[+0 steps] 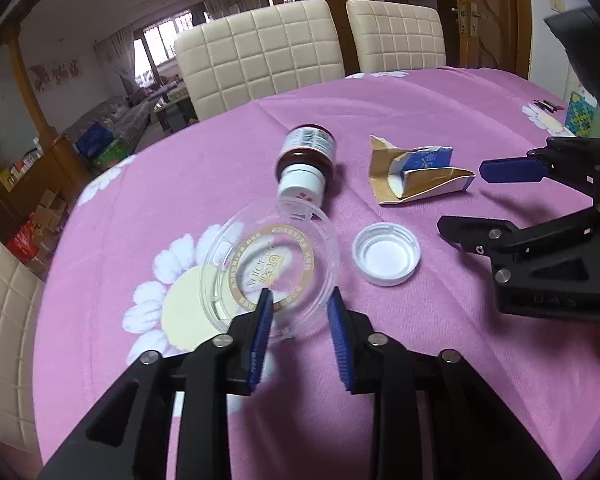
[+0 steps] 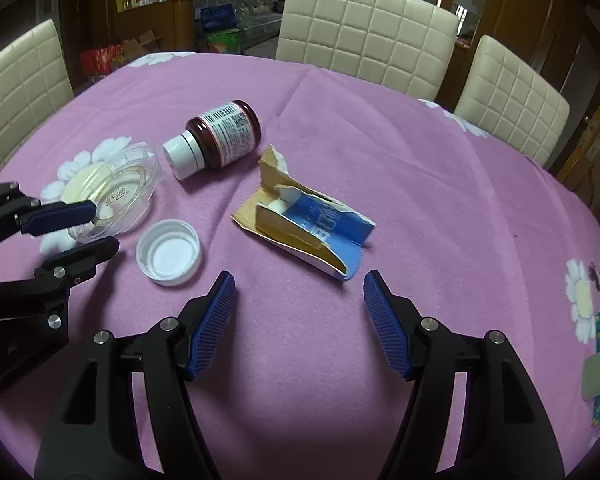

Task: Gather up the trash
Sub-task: 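Grasp the clear round lid with the left gripper while the right grasps the white cap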

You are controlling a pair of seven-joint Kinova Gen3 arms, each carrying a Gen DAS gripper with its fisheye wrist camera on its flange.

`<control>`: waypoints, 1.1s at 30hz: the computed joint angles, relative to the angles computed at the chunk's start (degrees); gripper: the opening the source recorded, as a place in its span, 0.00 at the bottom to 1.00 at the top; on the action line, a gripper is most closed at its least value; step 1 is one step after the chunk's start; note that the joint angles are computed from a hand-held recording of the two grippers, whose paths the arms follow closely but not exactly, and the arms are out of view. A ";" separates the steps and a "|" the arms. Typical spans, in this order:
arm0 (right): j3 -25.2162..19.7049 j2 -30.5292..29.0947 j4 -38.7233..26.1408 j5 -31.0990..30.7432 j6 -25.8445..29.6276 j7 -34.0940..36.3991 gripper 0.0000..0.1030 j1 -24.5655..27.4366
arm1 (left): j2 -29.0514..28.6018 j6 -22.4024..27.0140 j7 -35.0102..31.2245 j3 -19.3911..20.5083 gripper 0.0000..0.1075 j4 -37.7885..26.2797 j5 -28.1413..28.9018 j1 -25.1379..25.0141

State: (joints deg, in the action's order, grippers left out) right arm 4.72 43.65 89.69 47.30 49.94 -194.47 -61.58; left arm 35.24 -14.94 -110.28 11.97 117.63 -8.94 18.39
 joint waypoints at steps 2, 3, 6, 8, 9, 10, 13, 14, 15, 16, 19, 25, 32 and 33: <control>0.04 -0.27 0.35 1.33 -2.04 -0.52 0.65 -0.44 | -0.51 -1.59 0.06 0.58 0.16 1.28 -0.84 -1.34; -0.01 -0.21 0.14 1.84 -2.83 -0.33 0.66 -0.57 | -0.69 -1.94 0.19 0.74 0.16 1.61 -1.15 -1.85; -0.37 0.73 -2.13 1.56 -3.42 1.96 0.69 -0.32 | -1.12 -3.25 0.76 0.84 0.13 2.53 -1.79 -3.21; -0.47 1.87 -4.53 0.71 -2.65 4.37 0.72 -0.20 | -1.32 -3.94 1.23 0.72 0.12 3.02 -2.01 -3.90; -0.53 2.32 -5.48 0.14 -2.53 5.53 0.72 0.01 | -1.42 -4.22 1.42 0.73 0.12 3.24 -2.25 -4.28; -0.58 2.82 -6.45 -0.50 -2.43 6.72 0.72 0.24 | -1.53 -4.46 1.61 0.70 0.12 3.44 -2.46 -4.64; -0.24 4.78 -10.09 -3.15 -0.85 10.96 0.69 0.52 | -1.79 -5.17 2.03 0.64 0.11 4.01 -3.22 -5.57; -0.40 5.06 -10.49 -3.62 -1.32 11.60 0.65 0.90 | -1.86 -5.34 2.20 0.72 0.11 4.16 -3.55 -5.95; 0.08 4.80 -9.83 -3.65 -2.71 11.30 0.55 0.84 | -1.95 -5.49 2.42 0.84 0.10 4.31 -3.86 -6.38; -0.51 4.56 -9.59 -3.19 -3.17 10.91 0.40 1.23 | -2.09 -5.61 2.72 1.05 0.10 4.50 -4.22 -6.91; 1.33 5.66 -11.88 -4.76 0.34 13.74 0.40 -1.25 | -2.75 -5.71 4.44 3.19 0.10 5.51 -6.80 -10.28; 0.97 6.42 -14.27 -4.47 3.04 16.14 0.40 -3.79 | -4.92 -7.79 9.02 7.74 0.08 9.29 -15.34 -18.62; 0.15 8.23 -19.03 -5.27 4.01 20.34 0.40 -5.32 | -7.01 -10.14 13.63 8.51 0.08 13.21 -24.63 -25.30; 0.13 8.55 -19.95 -5.42 4.28 21.24 0.40 -5.58 | -7.25 -10.84 14.23 8.43 0.08 13.90 -26.00 -26.21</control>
